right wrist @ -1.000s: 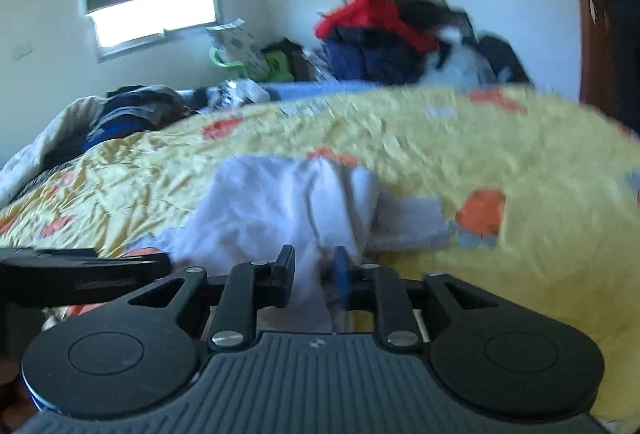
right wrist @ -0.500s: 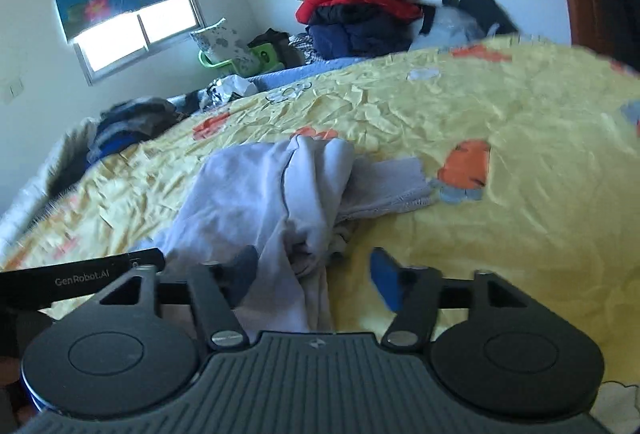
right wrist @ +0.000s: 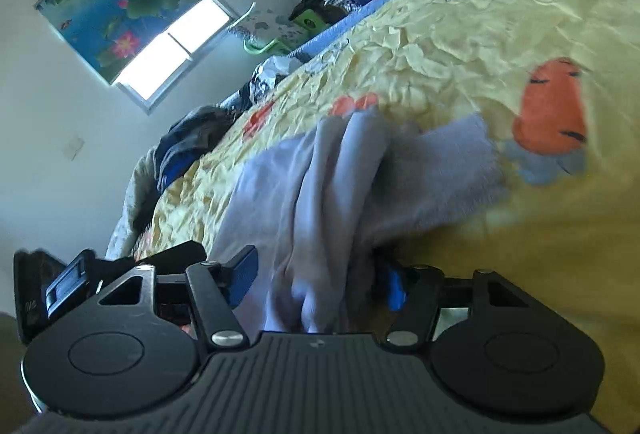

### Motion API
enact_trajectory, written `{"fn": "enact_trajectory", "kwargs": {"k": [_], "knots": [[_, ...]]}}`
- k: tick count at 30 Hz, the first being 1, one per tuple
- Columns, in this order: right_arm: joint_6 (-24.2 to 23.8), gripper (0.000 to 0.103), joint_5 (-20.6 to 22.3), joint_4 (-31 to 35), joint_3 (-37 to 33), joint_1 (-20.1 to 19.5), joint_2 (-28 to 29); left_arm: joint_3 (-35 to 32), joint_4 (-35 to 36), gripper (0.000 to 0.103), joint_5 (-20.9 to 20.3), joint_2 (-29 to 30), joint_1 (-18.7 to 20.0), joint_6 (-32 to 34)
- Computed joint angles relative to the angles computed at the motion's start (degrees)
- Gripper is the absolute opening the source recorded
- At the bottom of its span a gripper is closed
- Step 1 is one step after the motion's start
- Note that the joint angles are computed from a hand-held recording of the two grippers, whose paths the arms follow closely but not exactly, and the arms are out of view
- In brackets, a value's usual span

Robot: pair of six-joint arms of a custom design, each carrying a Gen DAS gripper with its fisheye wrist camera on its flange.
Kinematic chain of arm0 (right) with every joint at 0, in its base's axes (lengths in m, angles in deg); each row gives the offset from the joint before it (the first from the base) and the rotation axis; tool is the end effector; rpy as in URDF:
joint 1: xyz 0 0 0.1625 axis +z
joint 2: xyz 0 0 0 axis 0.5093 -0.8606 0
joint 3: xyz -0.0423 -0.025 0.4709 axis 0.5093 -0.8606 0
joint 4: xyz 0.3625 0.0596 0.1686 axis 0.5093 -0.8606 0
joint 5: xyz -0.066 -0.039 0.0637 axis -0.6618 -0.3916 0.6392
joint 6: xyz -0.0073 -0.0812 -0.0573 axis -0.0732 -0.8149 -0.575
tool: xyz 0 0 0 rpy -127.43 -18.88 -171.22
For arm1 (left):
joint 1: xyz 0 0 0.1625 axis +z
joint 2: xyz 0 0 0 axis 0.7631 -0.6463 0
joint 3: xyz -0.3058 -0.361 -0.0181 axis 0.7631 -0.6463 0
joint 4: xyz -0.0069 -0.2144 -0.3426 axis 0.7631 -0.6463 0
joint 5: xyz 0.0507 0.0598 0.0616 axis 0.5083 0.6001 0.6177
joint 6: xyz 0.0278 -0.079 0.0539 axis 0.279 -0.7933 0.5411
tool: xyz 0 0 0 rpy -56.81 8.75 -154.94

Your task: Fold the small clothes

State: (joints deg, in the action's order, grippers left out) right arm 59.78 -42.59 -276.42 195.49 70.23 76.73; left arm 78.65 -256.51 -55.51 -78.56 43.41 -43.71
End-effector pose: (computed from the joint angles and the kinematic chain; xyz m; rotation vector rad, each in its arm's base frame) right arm 0.2099 -0.3964 -0.1154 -0.3153 2.8587 -1.1585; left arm 0.1405 -0.4112 0.2643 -0.2374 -2.8811 1.0215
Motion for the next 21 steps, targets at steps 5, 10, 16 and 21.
{"fn": "enact_trajectory", "kwargs": {"k": [5,10,16,21], "knots": [[0.76,0.037,-1.22,1.10,-2.55,0.24,0.43,0.35,-3.88,0.037,3.95,1.36,-0.74,-1.43],[4.88,0.032,0.70,-2.17,-2.66,-0.64,2.09,1.15,-5.13,0.022,4.96,0.16,-0.55,-1.03],[6.85,0.031,3.14,-3.63,-3.32,1.63,2.57,3.75,-8.36,0.021,11.76,-4.27,-4.98,2.52],[5.91,0.039,-5.24,1.68,-6.39,5.98,1.87,3.94,-6.20,0.025,23.24,-5.85,-9.18,2.76]]}}
